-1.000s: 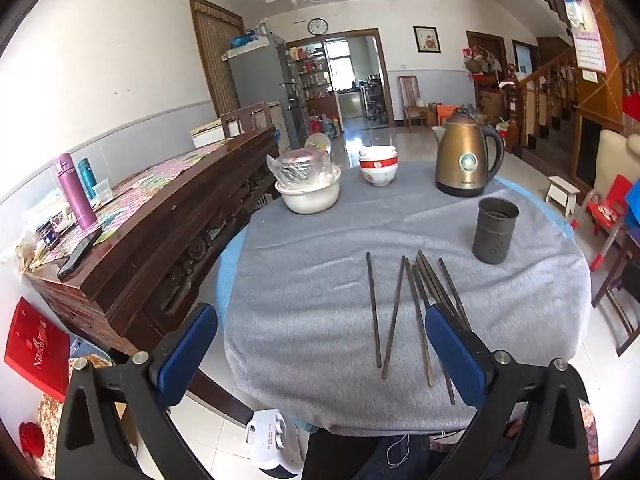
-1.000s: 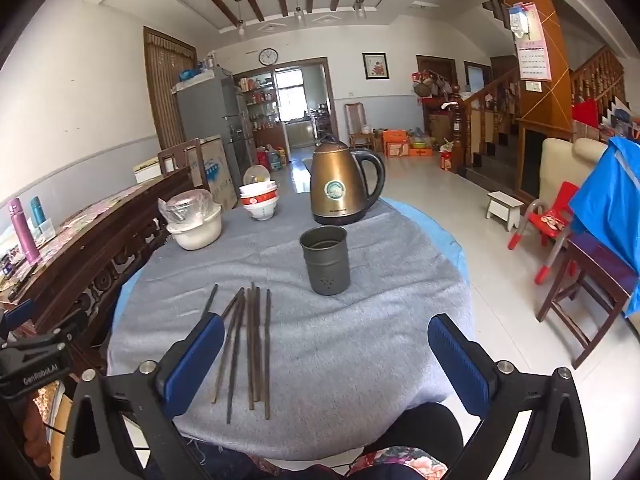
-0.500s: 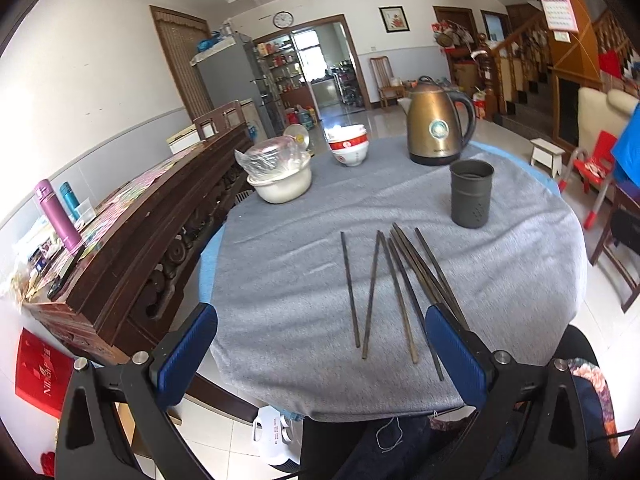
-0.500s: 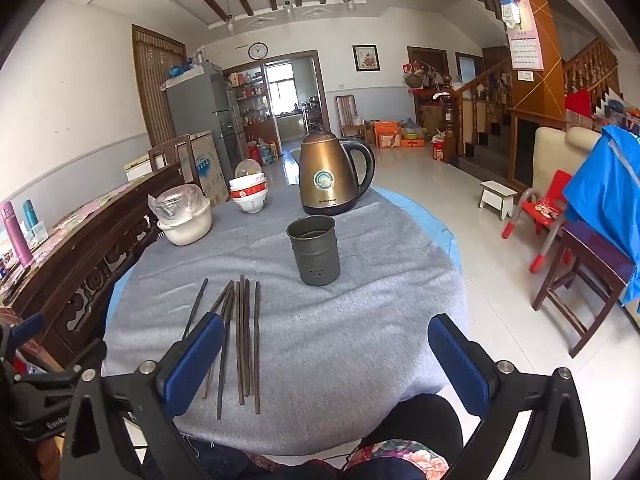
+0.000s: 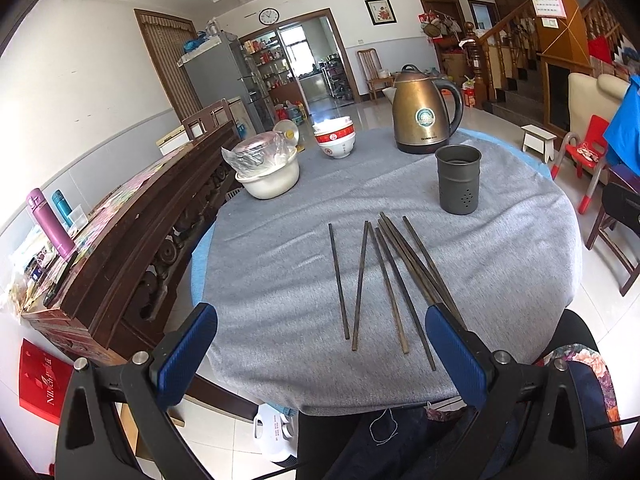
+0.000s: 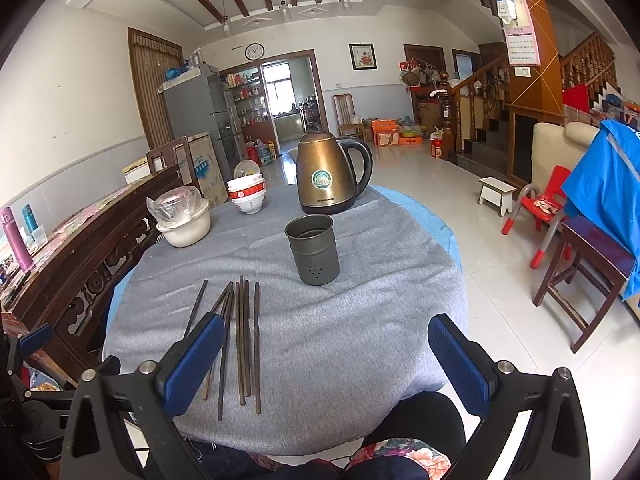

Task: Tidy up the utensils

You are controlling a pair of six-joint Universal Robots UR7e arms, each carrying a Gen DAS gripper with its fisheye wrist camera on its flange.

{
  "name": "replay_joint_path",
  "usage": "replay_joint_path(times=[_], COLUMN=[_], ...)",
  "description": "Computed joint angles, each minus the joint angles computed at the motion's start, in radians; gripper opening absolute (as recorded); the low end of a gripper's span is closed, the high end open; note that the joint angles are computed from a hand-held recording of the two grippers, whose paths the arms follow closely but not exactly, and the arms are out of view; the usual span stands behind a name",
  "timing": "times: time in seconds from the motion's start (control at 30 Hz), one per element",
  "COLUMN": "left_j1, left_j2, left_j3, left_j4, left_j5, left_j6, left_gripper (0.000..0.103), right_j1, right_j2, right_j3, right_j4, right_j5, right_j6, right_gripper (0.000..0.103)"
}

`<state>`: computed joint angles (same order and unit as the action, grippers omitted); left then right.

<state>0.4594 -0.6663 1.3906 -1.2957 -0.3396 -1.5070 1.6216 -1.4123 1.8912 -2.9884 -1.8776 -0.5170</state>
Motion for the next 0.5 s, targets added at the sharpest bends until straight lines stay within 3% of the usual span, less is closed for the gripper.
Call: replay_joint_path(times=[0.5], left_j1=[0.003], left_j2=[-0.007], left_j3=[0.007], left_j4=[-0.009], left_j5=[-0.008], left_j6=[0.006], left_gripper=[0.103], right_j1=[0.006], right_j2=[0.008], right_j3=[-0.004], right_j4=[0.010], right_j5=[-0.009], right_j6=[0.003], right_gripper=[0.103])
